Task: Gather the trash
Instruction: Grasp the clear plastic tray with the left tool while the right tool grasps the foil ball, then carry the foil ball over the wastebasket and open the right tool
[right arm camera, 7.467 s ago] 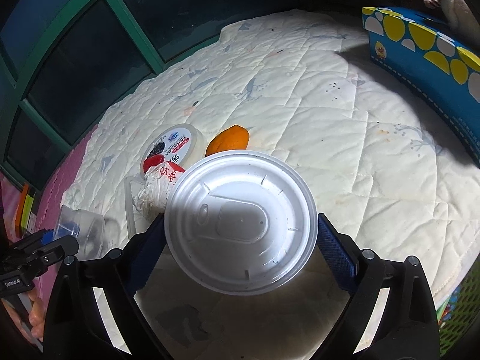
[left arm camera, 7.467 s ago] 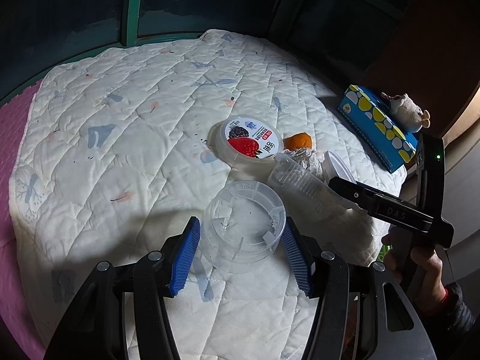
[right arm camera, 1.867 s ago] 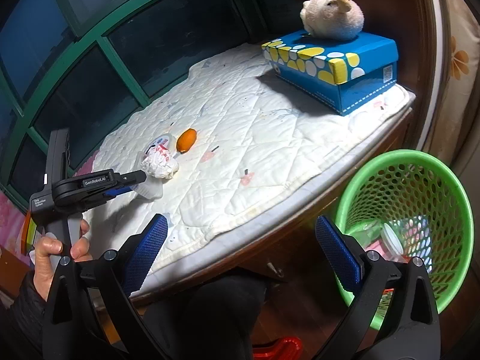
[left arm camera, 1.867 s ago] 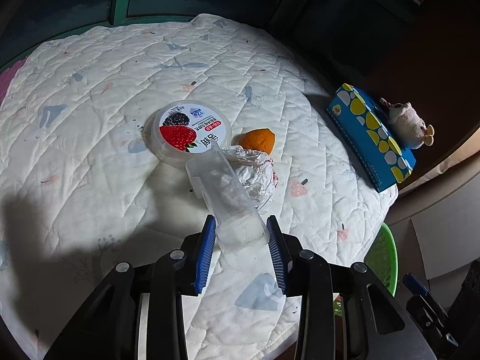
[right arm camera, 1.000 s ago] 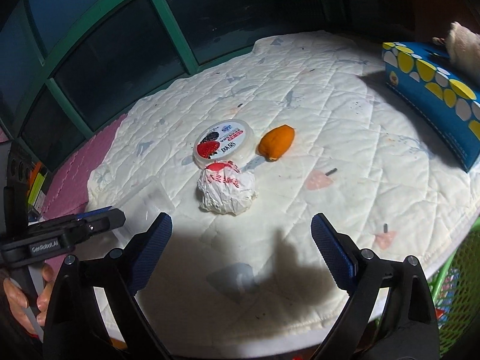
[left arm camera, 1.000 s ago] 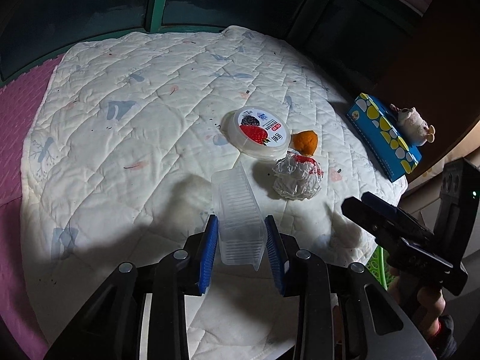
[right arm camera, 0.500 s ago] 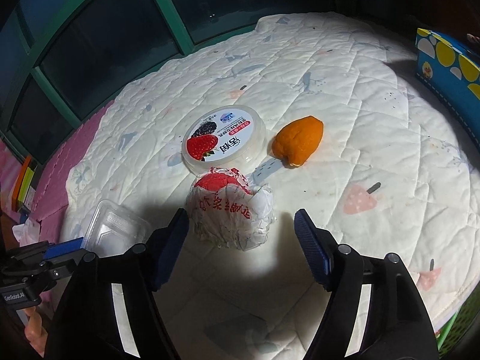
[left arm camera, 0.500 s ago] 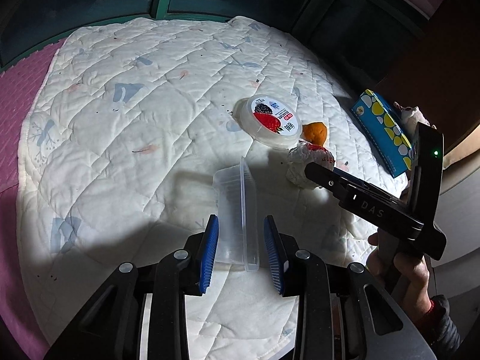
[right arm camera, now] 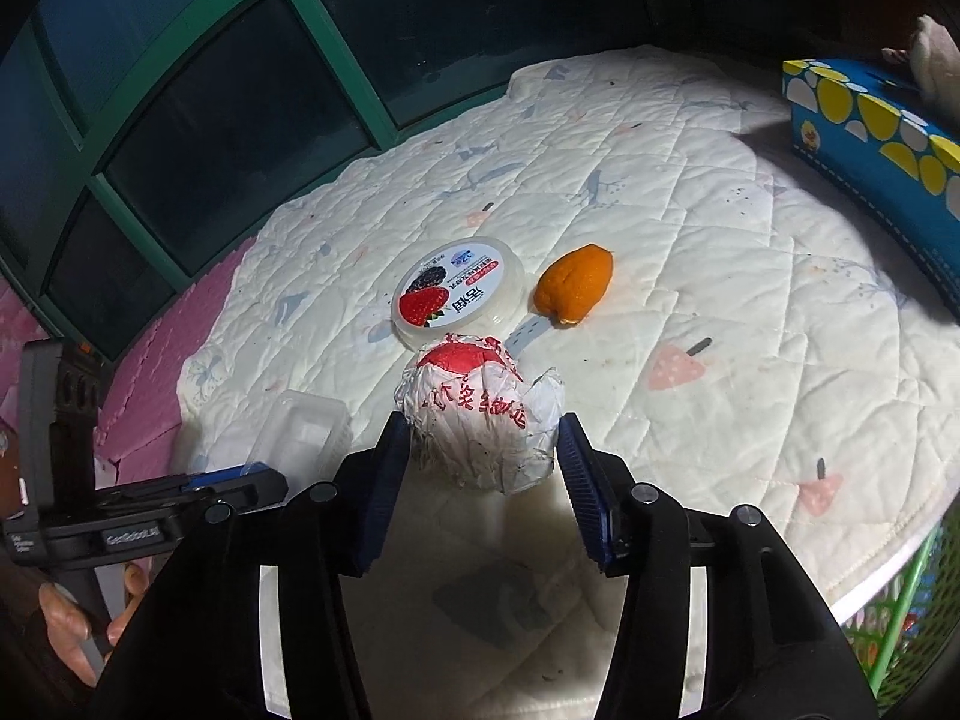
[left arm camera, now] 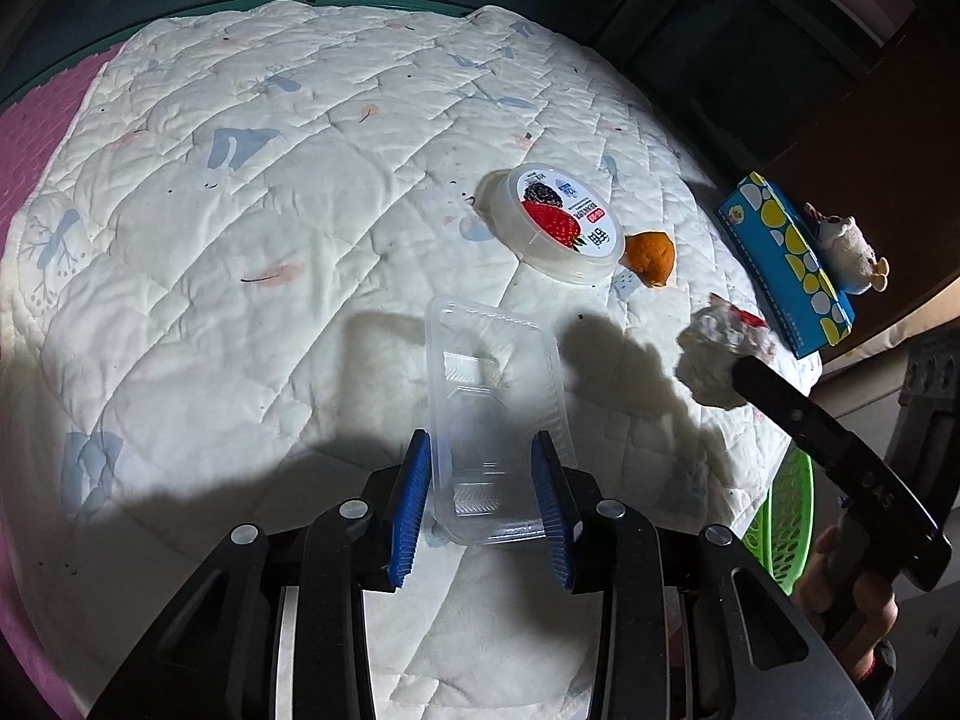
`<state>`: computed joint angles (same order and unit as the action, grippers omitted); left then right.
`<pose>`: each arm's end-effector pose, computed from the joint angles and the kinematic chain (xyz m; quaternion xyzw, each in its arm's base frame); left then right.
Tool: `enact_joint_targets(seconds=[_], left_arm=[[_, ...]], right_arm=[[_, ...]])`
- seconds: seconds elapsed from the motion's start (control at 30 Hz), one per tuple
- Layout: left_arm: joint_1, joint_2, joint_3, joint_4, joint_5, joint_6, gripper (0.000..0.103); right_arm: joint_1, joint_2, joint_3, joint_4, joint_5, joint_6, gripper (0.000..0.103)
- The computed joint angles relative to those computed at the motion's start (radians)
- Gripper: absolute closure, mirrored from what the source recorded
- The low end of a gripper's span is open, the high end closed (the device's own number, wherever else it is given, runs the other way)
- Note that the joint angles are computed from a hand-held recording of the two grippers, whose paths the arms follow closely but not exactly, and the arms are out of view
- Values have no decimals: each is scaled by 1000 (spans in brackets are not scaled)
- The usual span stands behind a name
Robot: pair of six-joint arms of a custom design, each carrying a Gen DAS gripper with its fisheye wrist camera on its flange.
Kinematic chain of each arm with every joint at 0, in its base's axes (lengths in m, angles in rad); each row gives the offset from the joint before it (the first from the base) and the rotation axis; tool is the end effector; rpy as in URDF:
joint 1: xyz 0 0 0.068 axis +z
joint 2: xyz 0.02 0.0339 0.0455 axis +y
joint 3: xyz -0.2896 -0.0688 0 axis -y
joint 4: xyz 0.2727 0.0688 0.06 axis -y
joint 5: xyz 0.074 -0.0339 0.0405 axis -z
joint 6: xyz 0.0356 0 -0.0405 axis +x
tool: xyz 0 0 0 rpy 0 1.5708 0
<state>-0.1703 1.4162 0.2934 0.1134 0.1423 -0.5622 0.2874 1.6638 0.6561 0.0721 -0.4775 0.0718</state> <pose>0.2019 -0.0398 0.0874 -0.1673 0.9439 -0.1627 0.2335 0.2887 0.1024 0.1183 -0.1727 0.9097 0.2753 0.2584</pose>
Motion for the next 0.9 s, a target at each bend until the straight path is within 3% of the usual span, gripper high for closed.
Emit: enact_joint_targets(seconds=[0.07,0.1,0.13,0.17,0.43,0.6,0.67,0.9], left_arm=[[-22,-13,-1,7,-1,16,66],[-43,-23,7,-10,-27,25,57],[-81,-43,18,-45,-81,15,24],[-109,-63,19,-54,-129,0,12],[-153,15,106,-106,-209,5,12],[-137,107,131,-90,-213,-21,13],[-126,143,140,-74,-200,-20,24],[-139,198,149,-47,-193,-56,38]], right_arm=[[-34,-43,-30,-6,-16,-3,52],[-51,-61,-41,-11,-23,-9,52],[-74,-80,-54,-21,-31,-19,52],[-94,-93,-61,-30,-39,-27,52],[-238,-171,-119,-82,-75,-107,52],[-359,-216,-146,-127,-103,-180,52],[-411,-220,-150,-145,-111,-215,52],[-600,-207,-150,-207,-128,-330,52]])
